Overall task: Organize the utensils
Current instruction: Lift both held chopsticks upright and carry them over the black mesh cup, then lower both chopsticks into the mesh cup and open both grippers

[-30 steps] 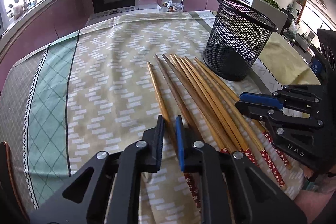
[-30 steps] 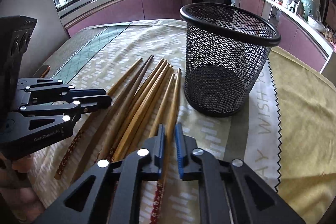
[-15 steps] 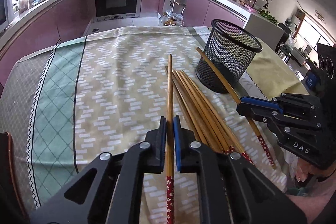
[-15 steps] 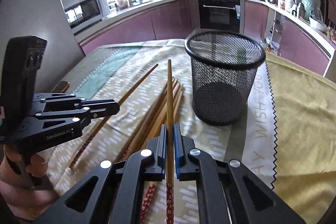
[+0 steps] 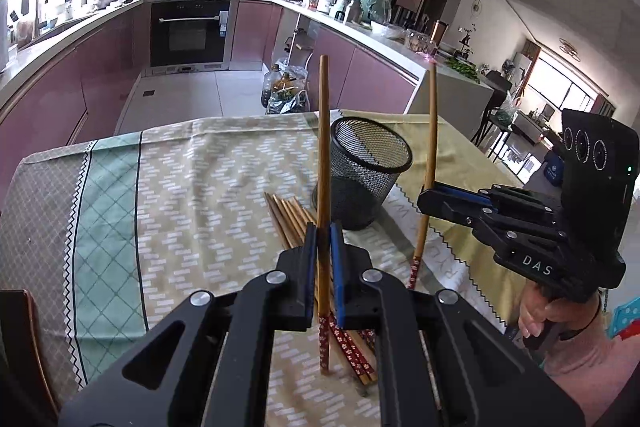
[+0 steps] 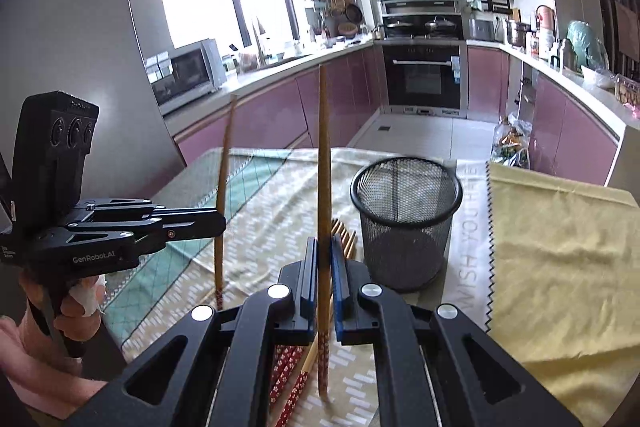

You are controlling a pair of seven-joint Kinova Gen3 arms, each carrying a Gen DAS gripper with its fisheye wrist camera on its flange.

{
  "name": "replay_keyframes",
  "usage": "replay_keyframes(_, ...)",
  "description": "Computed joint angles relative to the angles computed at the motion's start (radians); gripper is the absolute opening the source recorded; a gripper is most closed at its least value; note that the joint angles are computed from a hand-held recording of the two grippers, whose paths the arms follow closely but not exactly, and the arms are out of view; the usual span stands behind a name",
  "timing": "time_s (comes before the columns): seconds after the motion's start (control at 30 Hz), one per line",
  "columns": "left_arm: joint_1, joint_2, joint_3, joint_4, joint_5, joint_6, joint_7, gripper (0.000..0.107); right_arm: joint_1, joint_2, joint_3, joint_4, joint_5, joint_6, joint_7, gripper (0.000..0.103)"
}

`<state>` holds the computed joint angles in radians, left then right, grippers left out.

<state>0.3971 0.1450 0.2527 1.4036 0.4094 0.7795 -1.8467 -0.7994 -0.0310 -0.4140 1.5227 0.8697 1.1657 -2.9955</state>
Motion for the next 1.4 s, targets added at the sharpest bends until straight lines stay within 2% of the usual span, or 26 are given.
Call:
replay_keyframes(0.23, -0.023, -0.023, 0.007, -0.034, 0.091, -0.014, -0.076, 0.007, 0.026, -0.033, -0.007, -0.006, 0.053, -0.012, 0.013, 0.006)
replay_keyframes(0.5, 0.005, 0.018, 0.021, -0.154, 0.09, -0.056, -0.053, 0.007, 0.08, -0.053, -0.019, -0.045, 0.112, -0.021, 0.054, 0.006)
replay_keyframes(0.67, 0.043, 0.059, 0.029, -0.247, 0.038, -0.072, -0.012, 0.007, 0.127, -0.061, -0.01, -0.064, 0.133, -0.053, 0.081, 0.006)
replay_keyframes(0.8, 0.088, 0.085, 0.025, -0.298, -0.037, -0.095, 0.036, 0.007, 0.159, -0.062, -0.004, -0.064, 0.147, -0.07, 0.087, 0.006)
replay_keyframes(0.9, 0.125, 0.115, 0.017, -0.346, -0.1, -0.078, 0.081, 0.007, 0.181, -0.056, 0.009, -0.061, 0.144, -0.081, 0.091, 0.006)
replay_keyframes(1.1, 0.204, 0.191, -0.011, -0.423, -0.229, -0.006, 0.169, 0.007, 0.204, -0.03, 0.051, -0.056, 0.06, -0.115, 0.132, 0.006)
replay_keyframes(1.4, 0.219, 0.297, -0.016, -0.486, -0.263, 0.071, 0.174, 0.007, 0.207, 0.006, 0.104, -0.071, -0.1, -0.115, 0.243, 0.006)
